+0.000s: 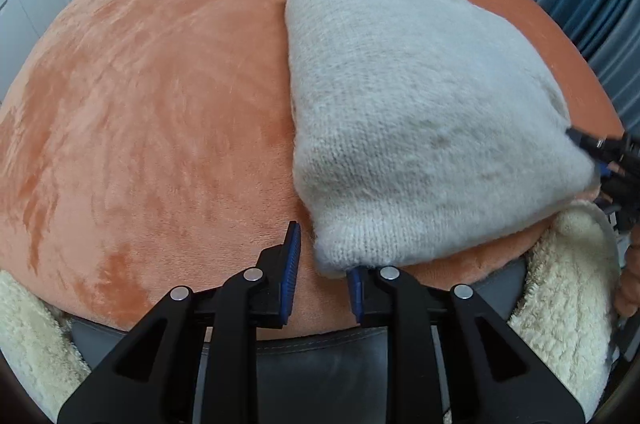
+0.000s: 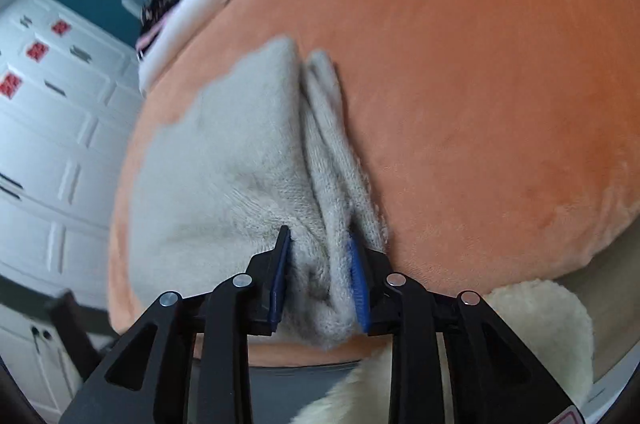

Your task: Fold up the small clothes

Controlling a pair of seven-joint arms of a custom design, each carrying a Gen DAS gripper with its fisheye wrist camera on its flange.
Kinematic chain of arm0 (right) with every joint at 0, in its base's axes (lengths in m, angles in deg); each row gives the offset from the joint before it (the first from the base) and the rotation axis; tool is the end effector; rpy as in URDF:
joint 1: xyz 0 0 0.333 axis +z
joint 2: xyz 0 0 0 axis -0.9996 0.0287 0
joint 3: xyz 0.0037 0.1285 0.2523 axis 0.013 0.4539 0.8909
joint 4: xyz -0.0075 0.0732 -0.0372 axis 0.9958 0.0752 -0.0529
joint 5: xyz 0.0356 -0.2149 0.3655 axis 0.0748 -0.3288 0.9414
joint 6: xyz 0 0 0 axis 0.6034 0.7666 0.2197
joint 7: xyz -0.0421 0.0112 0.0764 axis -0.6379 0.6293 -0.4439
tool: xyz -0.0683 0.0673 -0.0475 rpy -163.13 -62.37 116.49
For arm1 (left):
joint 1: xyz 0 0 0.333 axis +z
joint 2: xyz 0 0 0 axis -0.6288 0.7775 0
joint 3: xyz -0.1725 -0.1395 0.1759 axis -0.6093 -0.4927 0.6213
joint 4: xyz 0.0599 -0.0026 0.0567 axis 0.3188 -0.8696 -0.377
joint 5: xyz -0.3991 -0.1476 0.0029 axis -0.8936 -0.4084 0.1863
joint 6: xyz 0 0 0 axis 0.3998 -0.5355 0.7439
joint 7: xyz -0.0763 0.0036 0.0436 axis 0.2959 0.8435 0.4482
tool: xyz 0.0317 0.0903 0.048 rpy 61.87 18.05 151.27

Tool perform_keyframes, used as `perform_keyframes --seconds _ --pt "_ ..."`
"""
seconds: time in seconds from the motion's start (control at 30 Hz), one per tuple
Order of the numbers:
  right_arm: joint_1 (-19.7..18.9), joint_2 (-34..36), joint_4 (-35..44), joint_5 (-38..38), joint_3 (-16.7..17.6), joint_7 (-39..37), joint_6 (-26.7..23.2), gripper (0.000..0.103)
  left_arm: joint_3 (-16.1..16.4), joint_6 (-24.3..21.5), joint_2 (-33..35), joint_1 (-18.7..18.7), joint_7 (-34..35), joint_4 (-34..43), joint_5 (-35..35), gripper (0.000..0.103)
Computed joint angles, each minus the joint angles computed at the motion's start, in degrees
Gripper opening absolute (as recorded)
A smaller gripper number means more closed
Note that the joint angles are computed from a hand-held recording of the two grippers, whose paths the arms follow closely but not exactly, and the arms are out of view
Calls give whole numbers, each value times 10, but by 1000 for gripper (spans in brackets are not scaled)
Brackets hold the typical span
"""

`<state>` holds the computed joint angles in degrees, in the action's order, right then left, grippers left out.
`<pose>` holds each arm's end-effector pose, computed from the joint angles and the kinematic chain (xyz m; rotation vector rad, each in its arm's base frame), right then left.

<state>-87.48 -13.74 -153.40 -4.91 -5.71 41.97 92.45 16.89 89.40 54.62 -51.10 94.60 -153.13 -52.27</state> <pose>0.6660 0.0218 0.3796 -1.6920 1.7919 0.0728 0.5513 -0.2512 0.3690 -2.1777 1.7959 -0.4970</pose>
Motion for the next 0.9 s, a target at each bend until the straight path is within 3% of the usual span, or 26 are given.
perform_keyframes --seconds 0.1,0.17,0.23,0.33,0.4,0.47,0.5,0.53,0.67,0.77,0.83,0.9 --pt "45 -52 -52 -121 -28 80 93 39 -3 -10 -36 -3 -7 -14 5 36" --pt "33 -83 -65 -41 -10 4 92 36 -5 -11 -61 -4 -6 -26 -1 41" --pt "35 -106 -61 54 -3 -85 47 32 -6 -17 -80 -2 -17 -35 1 49" --pt "61 -114 -56 75 8 -151 22 31 -7 -13 -101 8 -65 -49 24 53" --pt "81 -78 -31 18 14 -139 1 31 -6 -7 -112 17 -87 -55 40 57" --pt "111 1 13 -120 6 -57 -50 30 -8 -13 -119 23 -106 -58 58 60" --pt "107 19 11 -148 15 -44 -41 28 -9 -20 -123 24 -113 -58 58 60" --pt "89 17 6 -136 35 -62 -35 28 -7 -21 -123 26 -115 -58 53 60" --pt "87 -24 -1 -146 24 -62 -70 28 -3 -8 -120 27 -107 -55 35 62" --pt "88 -73 -46 -100 4 -50 11 35 -2 4 -89 21 -80 -29 12 62" --pt "71 -64 -31 -49 -9 -21 21 45 -3 3 -59 16 -58 1 2 62" --pt "64 -28 6 -59 -16 23 24 51 -6 -2 -26 11 -52 33 17 62"
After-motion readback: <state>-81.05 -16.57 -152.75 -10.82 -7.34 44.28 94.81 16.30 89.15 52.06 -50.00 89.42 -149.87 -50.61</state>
